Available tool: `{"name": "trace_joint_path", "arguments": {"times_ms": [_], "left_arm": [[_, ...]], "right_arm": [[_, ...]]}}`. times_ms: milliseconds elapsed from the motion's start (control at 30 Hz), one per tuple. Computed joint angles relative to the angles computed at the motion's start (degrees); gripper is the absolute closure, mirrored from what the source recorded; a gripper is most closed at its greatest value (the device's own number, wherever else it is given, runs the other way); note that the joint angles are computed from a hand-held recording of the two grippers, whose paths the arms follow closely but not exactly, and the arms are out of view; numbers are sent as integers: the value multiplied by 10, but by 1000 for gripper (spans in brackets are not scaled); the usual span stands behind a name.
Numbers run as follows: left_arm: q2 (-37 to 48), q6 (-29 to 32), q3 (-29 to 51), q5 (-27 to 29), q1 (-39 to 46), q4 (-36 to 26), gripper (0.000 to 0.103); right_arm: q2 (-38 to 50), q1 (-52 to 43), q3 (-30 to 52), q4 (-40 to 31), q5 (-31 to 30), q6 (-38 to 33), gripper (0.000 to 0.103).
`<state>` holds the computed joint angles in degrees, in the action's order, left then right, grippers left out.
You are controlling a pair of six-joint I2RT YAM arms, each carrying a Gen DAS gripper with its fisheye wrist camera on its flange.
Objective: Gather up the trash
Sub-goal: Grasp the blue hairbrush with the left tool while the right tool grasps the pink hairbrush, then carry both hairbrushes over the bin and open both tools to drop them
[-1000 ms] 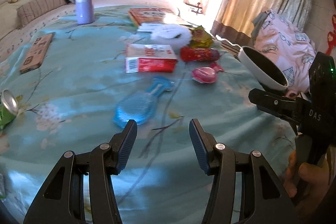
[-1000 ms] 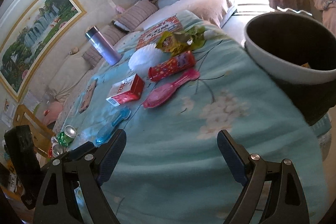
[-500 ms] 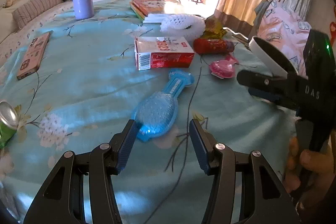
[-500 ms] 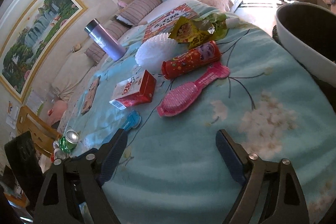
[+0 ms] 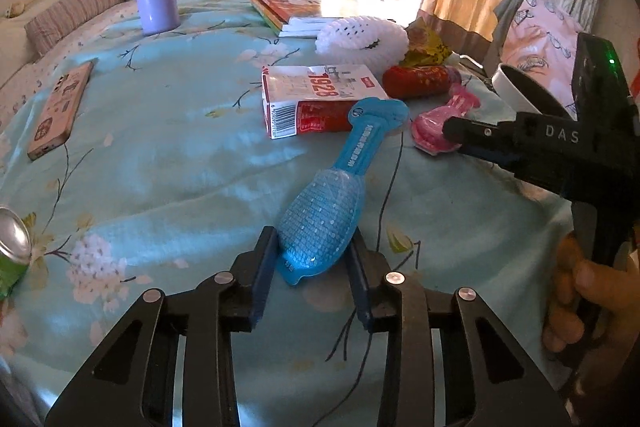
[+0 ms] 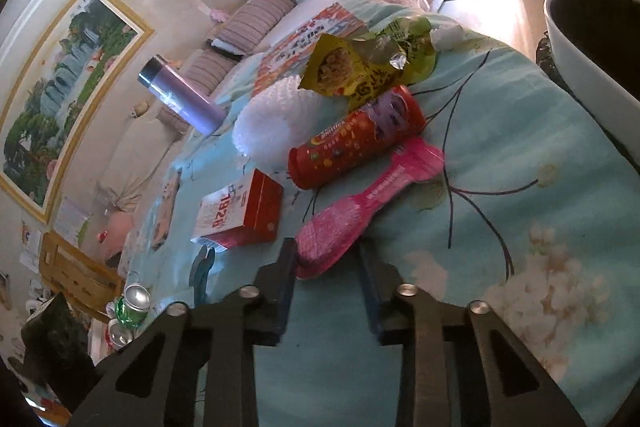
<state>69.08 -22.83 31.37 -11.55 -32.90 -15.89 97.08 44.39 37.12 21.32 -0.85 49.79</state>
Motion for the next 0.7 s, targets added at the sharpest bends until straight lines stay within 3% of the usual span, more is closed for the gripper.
{"name": "trace_joint_path", "arguments": {"times_ms": [33,67,100,433,700], "left_arm": [[1,-1,2,-4,-4,-1,73],[1,-2,3,0,-7,-1,86],[0,-5,3,6,-7,-2,90],[7,-52,29,13,-67,6,90],[71,-83,85,0,-144,22,90]], "right_arm": [[-3,1,-4,1,2,-1,78],[-7,3,-7,1,4,-2,82],[-15,4,-16,8,4,-2,89],[-125,2,-100,-13,26,-25,89],[-279,-10,-166,-95,63,-42,89]]}}
